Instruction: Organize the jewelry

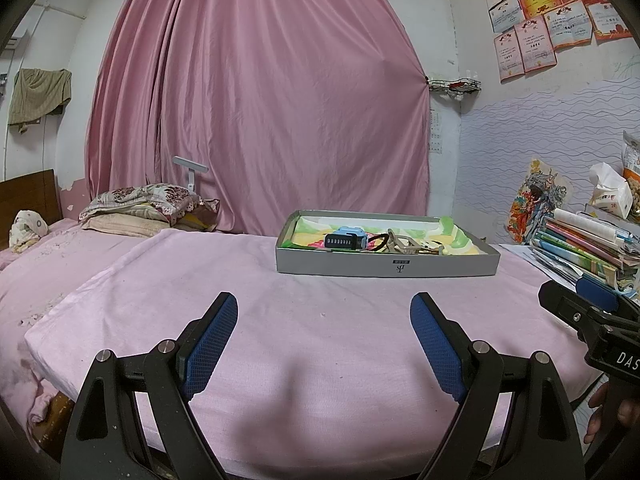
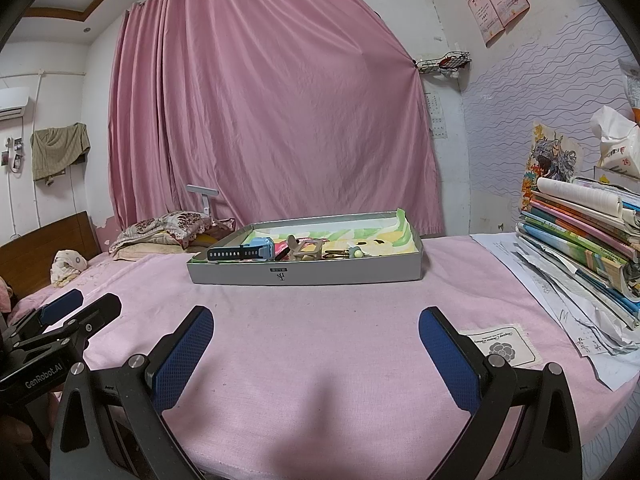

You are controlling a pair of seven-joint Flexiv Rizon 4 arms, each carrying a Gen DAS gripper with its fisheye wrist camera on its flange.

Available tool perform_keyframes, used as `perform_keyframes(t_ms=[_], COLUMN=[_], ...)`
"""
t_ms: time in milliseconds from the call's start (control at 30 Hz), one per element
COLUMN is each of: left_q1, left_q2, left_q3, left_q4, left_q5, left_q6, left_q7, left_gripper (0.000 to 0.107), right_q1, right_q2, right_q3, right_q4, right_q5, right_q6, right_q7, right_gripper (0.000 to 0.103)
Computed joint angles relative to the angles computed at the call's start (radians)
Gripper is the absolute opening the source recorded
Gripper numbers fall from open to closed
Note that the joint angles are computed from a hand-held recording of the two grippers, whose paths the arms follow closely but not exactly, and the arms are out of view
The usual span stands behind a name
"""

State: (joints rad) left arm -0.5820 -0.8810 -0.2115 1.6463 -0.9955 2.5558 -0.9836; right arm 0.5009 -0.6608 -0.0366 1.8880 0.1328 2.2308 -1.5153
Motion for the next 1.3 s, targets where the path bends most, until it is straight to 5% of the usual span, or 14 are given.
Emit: perform_keyframes(t_ms=[1300], left_q1=[0.003], left_q2=[-0.003], left_q3=[-0.001], left_q4=[-0.008], left_q5=[0.011], left_q6=[-0.017], left_q7=[-0.005], left_gripper=[0.084], right_q1=[-0.003], right_q2=[0.001], right_q3=[0.004], right_q4=[0.003], right_q5=[-0.001], right_q6=[0.004], right_q7=[-0.001], right_gripper=[0.103])
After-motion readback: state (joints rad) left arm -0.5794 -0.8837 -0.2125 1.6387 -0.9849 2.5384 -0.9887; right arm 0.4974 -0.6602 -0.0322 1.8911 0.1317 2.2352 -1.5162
